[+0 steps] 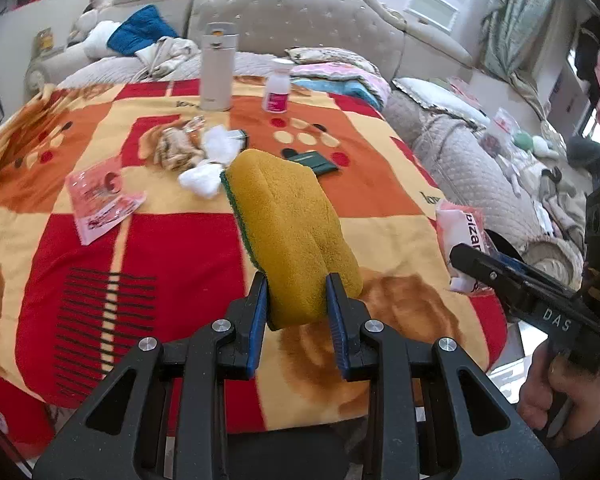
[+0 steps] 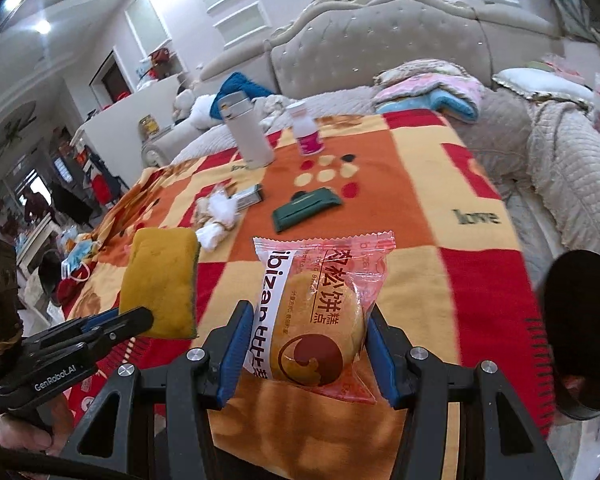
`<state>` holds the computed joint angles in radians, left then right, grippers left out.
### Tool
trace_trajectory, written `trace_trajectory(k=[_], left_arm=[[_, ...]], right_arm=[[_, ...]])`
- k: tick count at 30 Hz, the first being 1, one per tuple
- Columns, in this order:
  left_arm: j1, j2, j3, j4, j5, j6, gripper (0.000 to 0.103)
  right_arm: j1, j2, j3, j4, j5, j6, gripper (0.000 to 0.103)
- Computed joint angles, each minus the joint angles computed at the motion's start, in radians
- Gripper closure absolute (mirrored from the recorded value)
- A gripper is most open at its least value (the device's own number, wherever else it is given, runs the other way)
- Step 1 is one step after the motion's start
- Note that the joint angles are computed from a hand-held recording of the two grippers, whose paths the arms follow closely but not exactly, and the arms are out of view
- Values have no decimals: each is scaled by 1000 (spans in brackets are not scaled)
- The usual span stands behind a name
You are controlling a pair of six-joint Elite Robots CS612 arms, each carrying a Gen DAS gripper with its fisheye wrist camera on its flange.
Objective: Collect trash
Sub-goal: 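Carry the yellow sponge and pink bread wrapper with both tools to the black bin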
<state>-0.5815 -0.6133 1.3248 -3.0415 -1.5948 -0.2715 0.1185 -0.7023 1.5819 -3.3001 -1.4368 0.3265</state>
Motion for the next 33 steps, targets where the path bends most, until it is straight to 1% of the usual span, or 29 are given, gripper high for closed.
trace_trajectory(k=[8, 16, 20, 26, 33], left_arm=[[-32, 0, -18, 7, 1, 47, 77], [-67, 17, -56, 37, -27, 100, 77], [-81, 32, -82, 50, -54, 126, 77], [-103, 71, -152, 92, -123, 168, 77], [-128, 115, -237, 148, -178, 206, 77]], right_arm=[[-33, -36, 85, -74, -36, 25, 50], [-80, -73, 180, -119, -82, 57, 50], [-105, -87, 223, -140, -100, 80, 50], [-137, -102, 272, -147, -124, 94, 50], [-166, -106, 304, -164, -138, 125, 50]])
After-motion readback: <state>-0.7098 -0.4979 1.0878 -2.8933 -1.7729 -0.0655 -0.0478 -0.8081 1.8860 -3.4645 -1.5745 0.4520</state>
